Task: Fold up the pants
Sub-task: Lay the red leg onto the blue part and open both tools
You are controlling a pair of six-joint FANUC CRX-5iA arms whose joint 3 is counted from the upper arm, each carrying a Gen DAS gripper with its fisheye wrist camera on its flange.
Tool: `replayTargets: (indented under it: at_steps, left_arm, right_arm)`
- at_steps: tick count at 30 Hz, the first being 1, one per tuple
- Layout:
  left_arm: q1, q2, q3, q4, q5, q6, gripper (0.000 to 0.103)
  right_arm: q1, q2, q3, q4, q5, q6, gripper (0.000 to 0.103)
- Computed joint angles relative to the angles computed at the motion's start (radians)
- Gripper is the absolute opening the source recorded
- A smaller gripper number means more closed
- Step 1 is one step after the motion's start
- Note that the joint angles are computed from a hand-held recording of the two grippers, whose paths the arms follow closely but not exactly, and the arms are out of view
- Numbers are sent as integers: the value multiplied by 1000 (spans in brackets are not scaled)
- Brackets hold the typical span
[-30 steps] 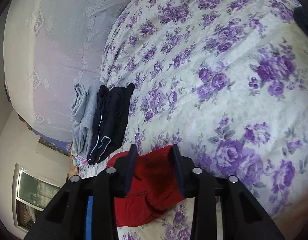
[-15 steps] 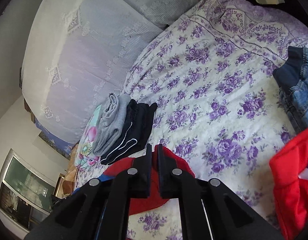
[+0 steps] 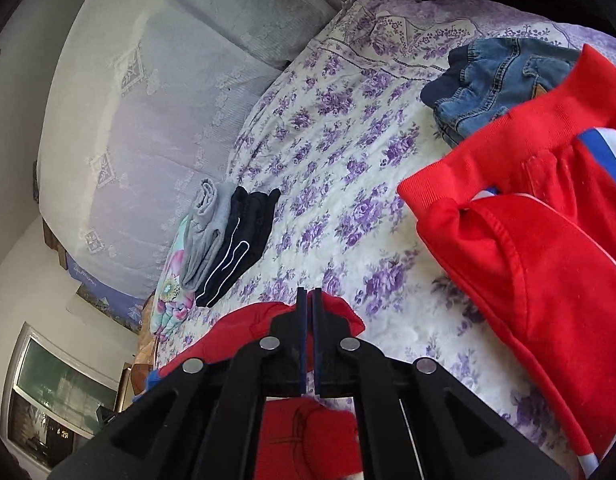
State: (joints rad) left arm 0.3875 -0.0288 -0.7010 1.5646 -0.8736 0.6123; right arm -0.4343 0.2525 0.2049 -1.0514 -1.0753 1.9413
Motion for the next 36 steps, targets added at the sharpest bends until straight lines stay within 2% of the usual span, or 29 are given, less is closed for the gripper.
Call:
replayTargets:
  at_steps: [1,5,7,10,12,14,15,16,18,21,23,24,25,26,29,31,32,33,36]
  left_arm:
    - [1,-14,-18,14,-1,-6,0]
    - [28,-77,-105,105,-39,-55,0]
    - [57,-118,-141,97,-43,-48,0]
    - [85,-123,-160,45,-125,-33,0]
    - [58,-125,-159,19,-126,-7,8]
    - [12,-102,-149,27,-124,28,36]
    - [-18,-93,-143,42,-104,46,43]
    - [-43,-86,-136,47,-75,69,54]
    - [-95,-75,-114,58,4,109,60]
    - [-133,-66,-69,-9,112,214,60]
    - [-131,-56,-34,-102,156,308,57]
    - [-129,-47,-22,-126,168,346,54]
    - [-124,-36,-14,-134,166,365,39]
    - [-118,-29,-14,-120,156,354,29]
    - [-118,-35,-32,-64,144,300,22]
    - [-120,-59,-53,-36,136,265,21]
    - [-117,-70,-66,-10,118,240,21]
    - [-116,-76,-72,8,103,222,21]
    - [-111,-104,-87,53,74,178,21]
  right_arm:
    - [-6,-8,-14,-13,-1,12,2]
    - [-36,-37,-59,-38,-12,27,2]
    - [-47,-48,-75,-35,-14,25,2]
    - [-56,-58,-94,-31,-12,16,2]
    - [-60,-60,-101,-36,-11,9,1]
    - [-69,-62,-105,-53,-6,8,1]
    - [-78,-61,-107,-67,-11,11,1]
    - [-82,-62,-107,-73,-12,11,1]
    - [-88,-68,-108,-74,-13,11,1]
    - [-104,-69,-106,-89,-50,9,1]
    - [-101,-89,-120,-81,-59,6,2]
    - [-104,-95,-126,-90,-75,11,5]
    - [-104,-104,-133,-93,-85,12,5]
    - [-101,-115,-143,-93,-88,11,5]
    - [-91,-140,-169,-97,-117,13,6]
    - [-74,-156,-187,-86,-128,-12,20]
    - [-66,-163,-196,-80,-129,-37,48]
    - [-60,-170,-207,-81,-133,-65,62]
    - [-40,-195,-236,-92,-151,-95,61]
